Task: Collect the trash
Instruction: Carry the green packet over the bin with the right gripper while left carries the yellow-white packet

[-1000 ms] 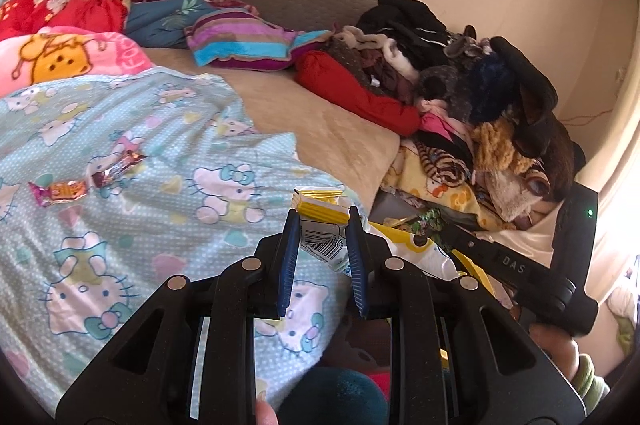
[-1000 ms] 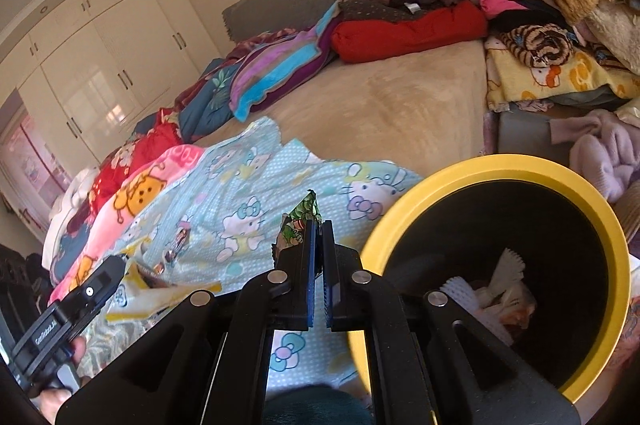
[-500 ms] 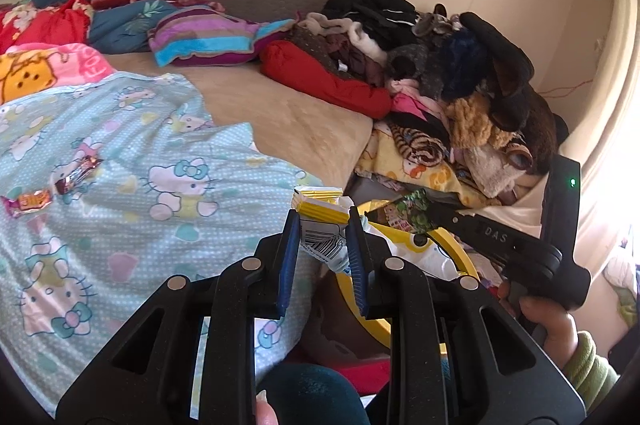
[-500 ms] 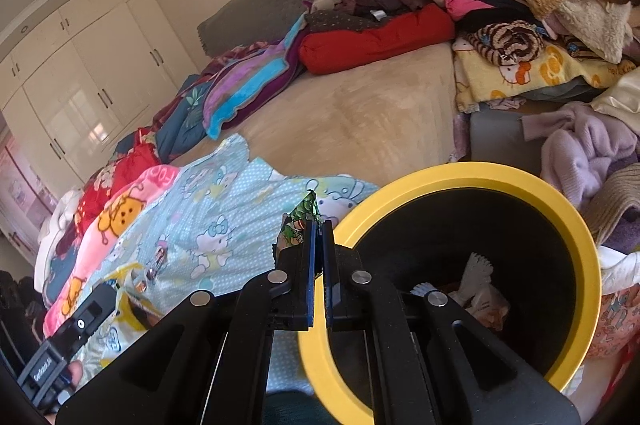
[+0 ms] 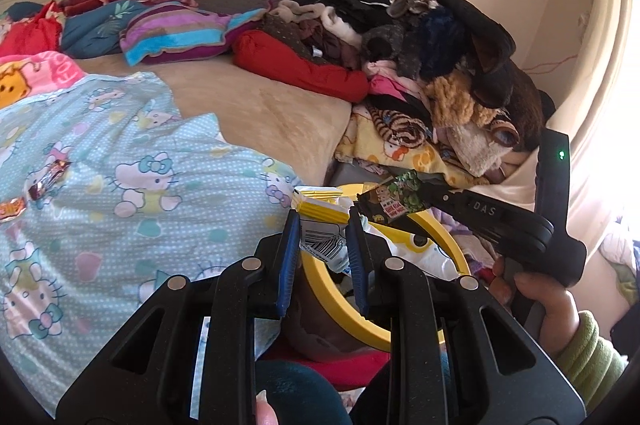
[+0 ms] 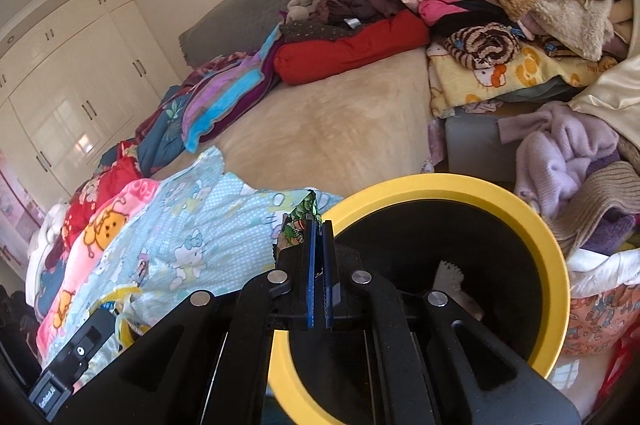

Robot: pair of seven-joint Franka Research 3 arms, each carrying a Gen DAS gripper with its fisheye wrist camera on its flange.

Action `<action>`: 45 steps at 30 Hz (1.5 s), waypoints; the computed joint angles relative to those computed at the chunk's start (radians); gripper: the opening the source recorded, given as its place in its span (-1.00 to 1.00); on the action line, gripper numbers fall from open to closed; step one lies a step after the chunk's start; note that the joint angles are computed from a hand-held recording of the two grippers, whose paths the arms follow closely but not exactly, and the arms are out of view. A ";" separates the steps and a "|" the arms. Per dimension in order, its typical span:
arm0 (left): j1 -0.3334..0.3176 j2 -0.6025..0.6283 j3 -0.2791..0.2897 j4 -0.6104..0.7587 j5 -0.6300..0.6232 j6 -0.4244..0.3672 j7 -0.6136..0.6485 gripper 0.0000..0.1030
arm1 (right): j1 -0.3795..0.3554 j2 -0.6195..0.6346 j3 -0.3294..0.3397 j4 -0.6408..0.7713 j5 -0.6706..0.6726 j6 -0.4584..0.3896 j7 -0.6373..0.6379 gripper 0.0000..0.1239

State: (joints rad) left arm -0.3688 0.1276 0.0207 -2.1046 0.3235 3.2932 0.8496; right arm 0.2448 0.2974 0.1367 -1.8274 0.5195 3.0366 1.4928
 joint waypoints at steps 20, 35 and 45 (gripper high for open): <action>0.217 0.077 -0.291 0.078 -0.027 -0.056 0.121 -0.67 | 0.002 -0.008 -0.073 -0.042 -0.082 0.022 0.128 -0.94; 0.192 0.148 -0.297 0.154 -0.050 -0.087 0.181 -0.66 | 0.059 -0.013 -0.181 -0.078 -0.246 0.035 0.316 -0.94; 0.130 0.208 -0.245 0.238 -0.029 -0.132 0.180 -0.66 | 0.085 -0.013 -0.249 -0.098 -0.351 0.034 0.446 -0.94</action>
State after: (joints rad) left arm -0.2391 0.3354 -0.2241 -1.8663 0.2943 3.1608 1.0298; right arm 0.3298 0.2843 -0.1124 -1.9255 0.1689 3.0708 1.9393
